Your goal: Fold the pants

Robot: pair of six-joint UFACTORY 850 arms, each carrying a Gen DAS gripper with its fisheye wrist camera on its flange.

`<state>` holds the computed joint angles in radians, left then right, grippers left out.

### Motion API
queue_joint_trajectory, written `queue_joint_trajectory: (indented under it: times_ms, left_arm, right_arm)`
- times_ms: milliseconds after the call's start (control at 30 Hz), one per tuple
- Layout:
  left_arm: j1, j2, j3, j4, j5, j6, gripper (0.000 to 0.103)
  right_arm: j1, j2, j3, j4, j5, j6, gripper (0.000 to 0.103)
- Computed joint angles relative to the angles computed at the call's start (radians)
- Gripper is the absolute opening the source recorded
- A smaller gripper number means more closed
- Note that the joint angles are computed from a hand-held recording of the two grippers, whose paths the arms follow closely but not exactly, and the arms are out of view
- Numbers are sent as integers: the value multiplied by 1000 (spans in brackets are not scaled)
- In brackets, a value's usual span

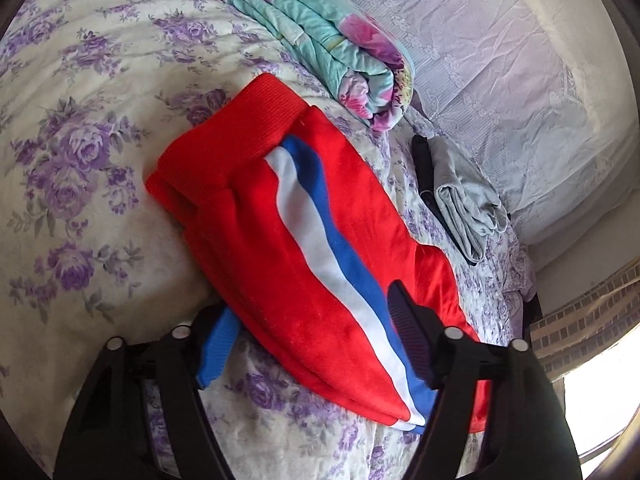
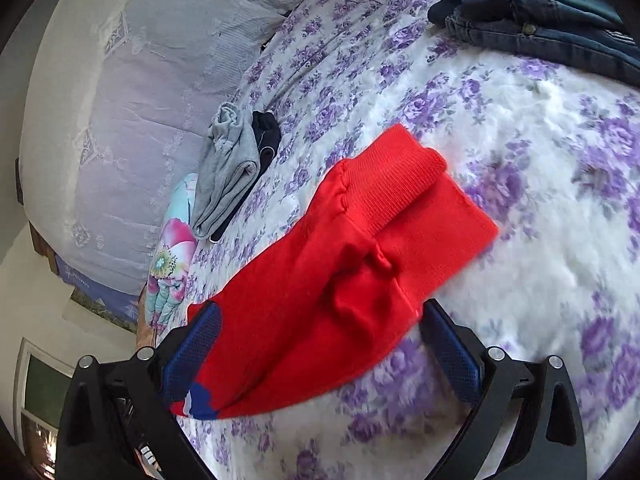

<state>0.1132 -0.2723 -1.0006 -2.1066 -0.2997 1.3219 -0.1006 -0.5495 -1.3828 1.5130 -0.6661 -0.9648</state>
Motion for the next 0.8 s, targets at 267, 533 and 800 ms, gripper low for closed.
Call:
queue_joint_trajectory:
  times_ms: [267,533,800]
  left_arm:
    - [16,-4,7,34,-22,-38,19]
    - [-20,193,187,-104,-28,155,9]
    - [-50,346,364,-3,12,62,25]
  right_arm:
    - [12,-73,-51,103,-2,-95,22]
    - [-80,91,140,139,-151,-259,19]
    - [-165,238,336,-57,-129,-335,41]
